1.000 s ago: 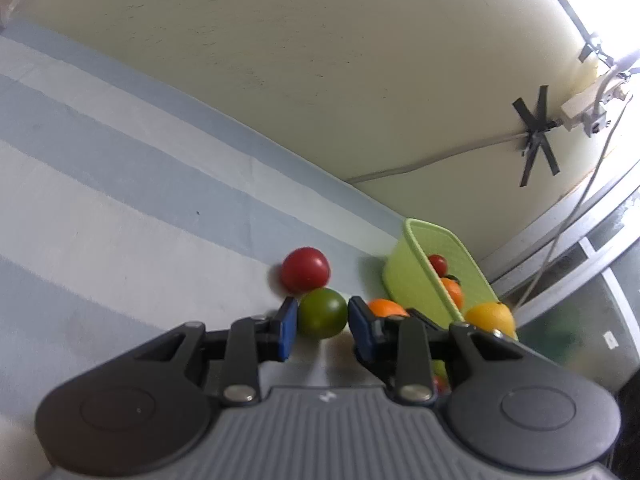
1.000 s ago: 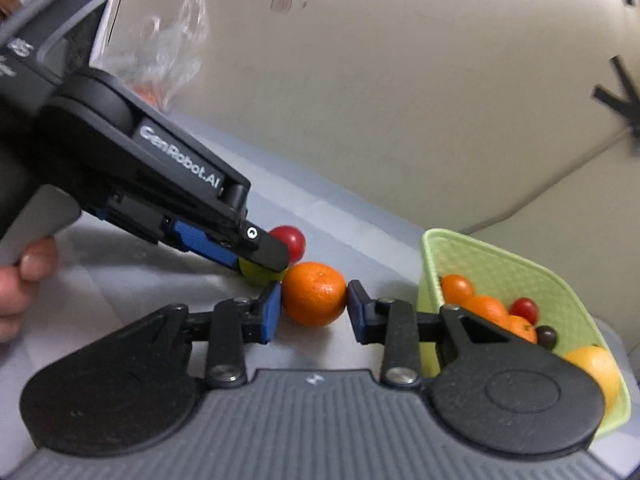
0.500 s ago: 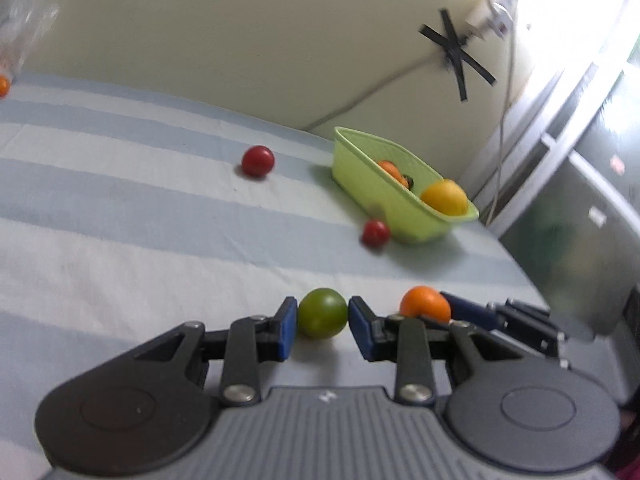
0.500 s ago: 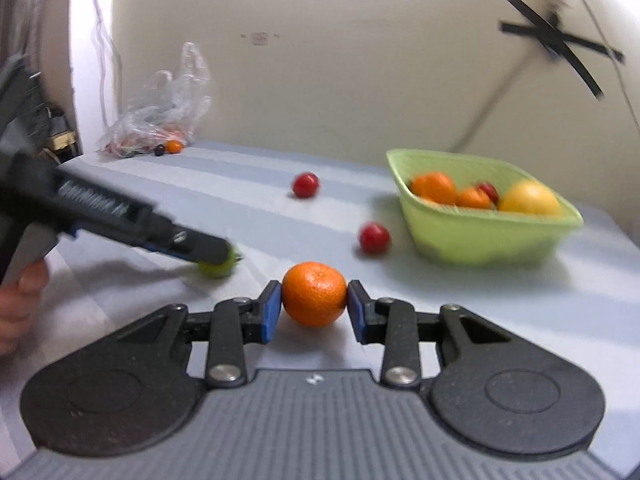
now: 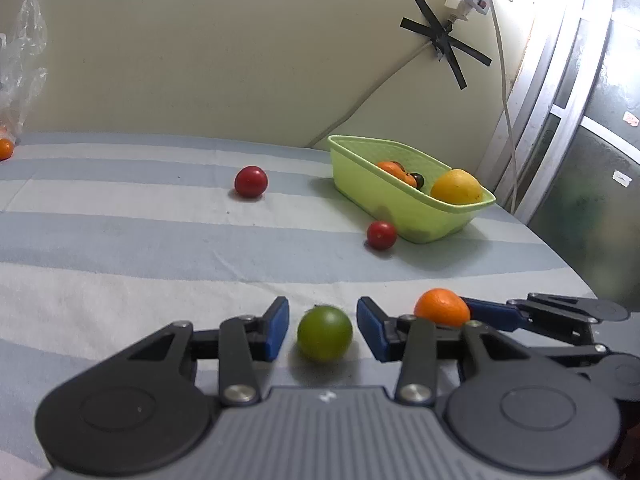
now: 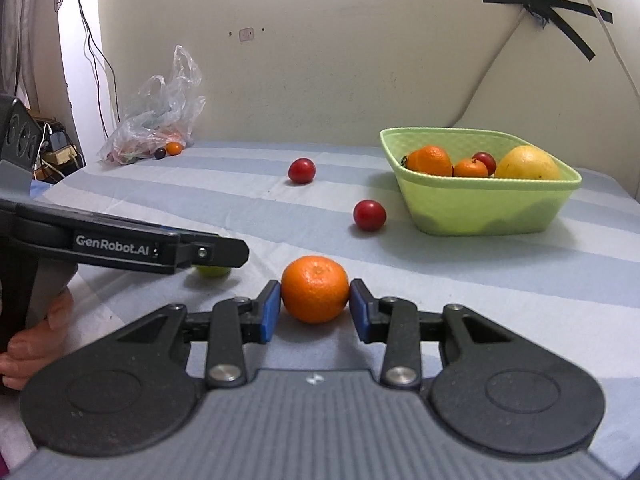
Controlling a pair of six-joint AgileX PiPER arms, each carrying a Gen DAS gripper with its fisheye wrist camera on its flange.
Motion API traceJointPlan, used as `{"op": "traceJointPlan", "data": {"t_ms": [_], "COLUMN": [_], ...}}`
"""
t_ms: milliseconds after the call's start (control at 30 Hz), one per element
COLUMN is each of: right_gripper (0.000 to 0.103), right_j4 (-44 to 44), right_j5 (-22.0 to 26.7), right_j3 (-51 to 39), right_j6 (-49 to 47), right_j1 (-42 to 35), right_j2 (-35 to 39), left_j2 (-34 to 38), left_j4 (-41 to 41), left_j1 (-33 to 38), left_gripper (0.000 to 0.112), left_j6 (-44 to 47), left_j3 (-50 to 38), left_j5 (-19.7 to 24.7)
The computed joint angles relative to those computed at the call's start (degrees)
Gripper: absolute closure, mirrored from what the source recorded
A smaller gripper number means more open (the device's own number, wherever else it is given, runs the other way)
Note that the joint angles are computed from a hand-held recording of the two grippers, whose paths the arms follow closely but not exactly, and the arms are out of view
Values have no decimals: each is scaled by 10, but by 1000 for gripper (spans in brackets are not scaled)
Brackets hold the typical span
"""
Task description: Organize fruits
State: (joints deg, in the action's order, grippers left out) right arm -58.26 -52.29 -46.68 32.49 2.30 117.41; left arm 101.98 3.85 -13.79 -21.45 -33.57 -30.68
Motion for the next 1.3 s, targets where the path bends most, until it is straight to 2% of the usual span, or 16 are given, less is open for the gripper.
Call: {"op": "traceJointPlan", "data": {"t_ms": [133,433,800,1300], "right_gripper": [62,63,63,63], "right_j4": [-12,-22,-24,-24], "right_j5": [-3,2,5,6], "right_j3": [-3,-5,-7,-6], "right_j6": [15,23,25,25], "right_j1": [-5,-6,-5,-4], "right_j2": [1,0,0,0], "left_j2": [2,-1,-1,-2], "left_j4": [-7,-23,6,-1], "left_j1": [-4,-10,0,-3], "left_gripper": [84,84,83,82], "left_j6": [4,16,-9,-5], "left_j3": [1,7,6,6], "left_j5": [-4,-12,-10,-9]}}
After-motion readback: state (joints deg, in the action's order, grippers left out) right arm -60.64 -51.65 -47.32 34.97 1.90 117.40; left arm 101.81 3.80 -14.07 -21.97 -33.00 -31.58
